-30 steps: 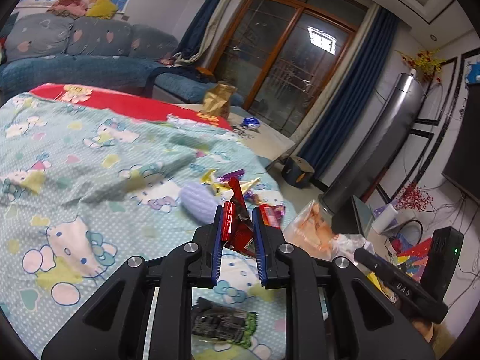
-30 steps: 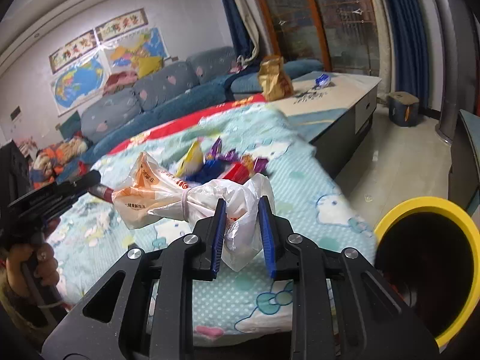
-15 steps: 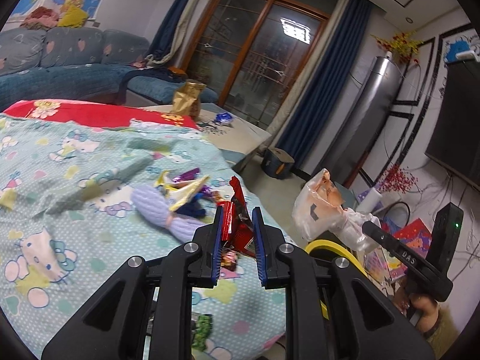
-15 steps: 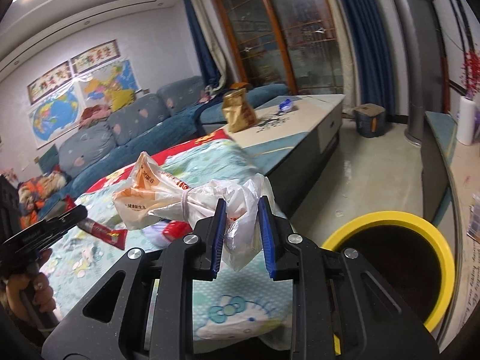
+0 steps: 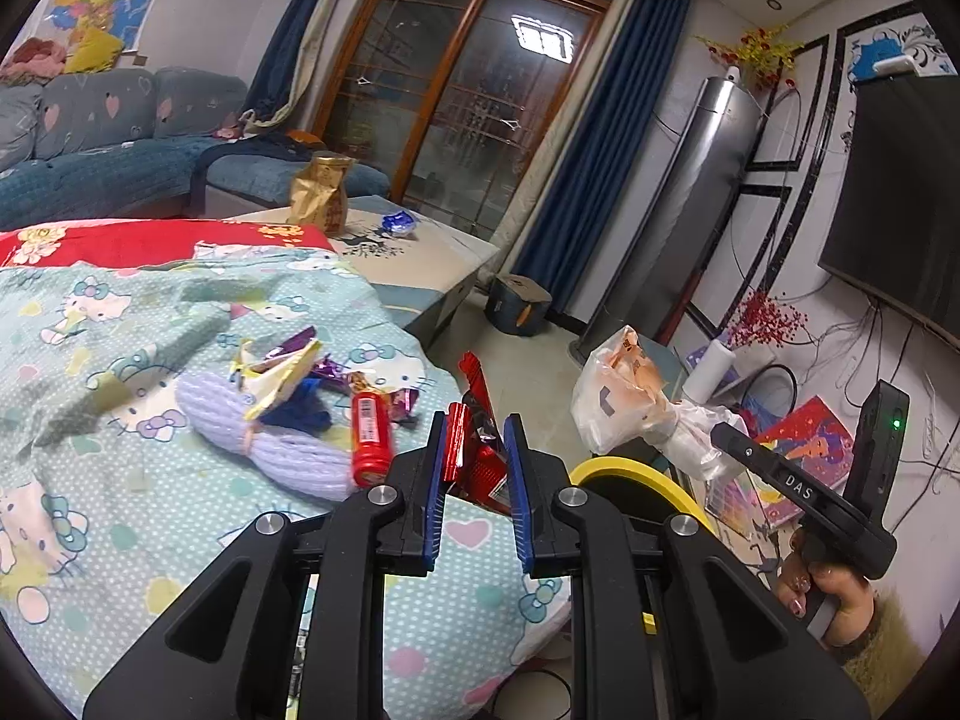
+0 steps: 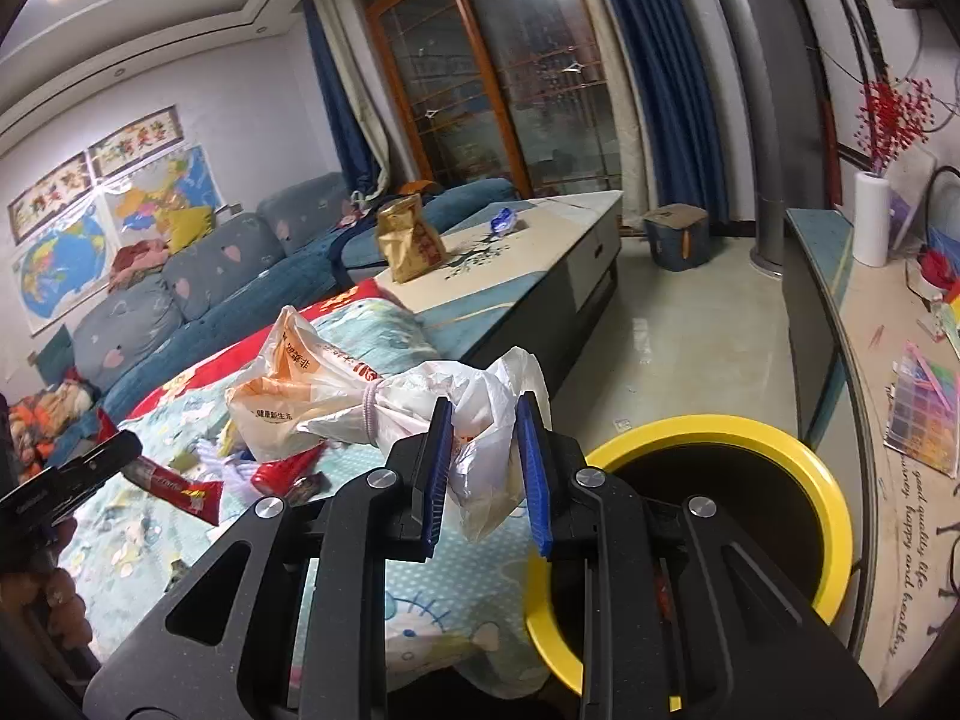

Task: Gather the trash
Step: 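Move both tools over the yellow bin and open them to drop the items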

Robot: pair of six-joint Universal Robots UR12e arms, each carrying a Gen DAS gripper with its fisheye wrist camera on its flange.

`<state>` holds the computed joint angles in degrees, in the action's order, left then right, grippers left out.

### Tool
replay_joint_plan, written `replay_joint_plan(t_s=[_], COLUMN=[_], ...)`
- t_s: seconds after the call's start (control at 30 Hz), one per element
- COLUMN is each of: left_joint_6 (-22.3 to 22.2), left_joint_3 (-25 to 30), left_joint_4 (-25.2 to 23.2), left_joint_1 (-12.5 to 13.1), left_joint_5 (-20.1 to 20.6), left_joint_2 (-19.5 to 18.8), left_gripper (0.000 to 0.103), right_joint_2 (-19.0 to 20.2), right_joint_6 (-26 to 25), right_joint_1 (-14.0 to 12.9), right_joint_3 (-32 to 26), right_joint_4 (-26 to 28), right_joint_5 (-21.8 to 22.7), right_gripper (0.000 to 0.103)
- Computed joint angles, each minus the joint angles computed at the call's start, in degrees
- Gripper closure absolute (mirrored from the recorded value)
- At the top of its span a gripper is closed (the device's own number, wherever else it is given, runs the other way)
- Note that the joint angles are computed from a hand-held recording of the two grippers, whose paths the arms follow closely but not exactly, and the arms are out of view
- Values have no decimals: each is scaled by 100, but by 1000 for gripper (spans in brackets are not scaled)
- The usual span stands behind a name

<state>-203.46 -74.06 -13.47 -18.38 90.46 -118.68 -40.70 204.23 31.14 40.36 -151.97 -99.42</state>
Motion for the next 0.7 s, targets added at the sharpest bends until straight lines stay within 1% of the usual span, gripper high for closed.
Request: replay_joint_plan(t_s=[0.3, 0.7], left_joint_6=[235, 540], left_joint_3=[211, 562], left_joint_4=[-141, -394], left_joint_1=[-72, -180], left_joint_5=[-166, -423], left_joint_2=[-147, -390], left_gripper=[85, 85], right_joint_2=[-194, -387], right_joint_6=[216, 629], right_joint_1=[-35, -112], right_joint_3=[399, 766], right_joint_4=[-141, 39], right_joint_5=[-330, -744], right_gripper=[86, 86])
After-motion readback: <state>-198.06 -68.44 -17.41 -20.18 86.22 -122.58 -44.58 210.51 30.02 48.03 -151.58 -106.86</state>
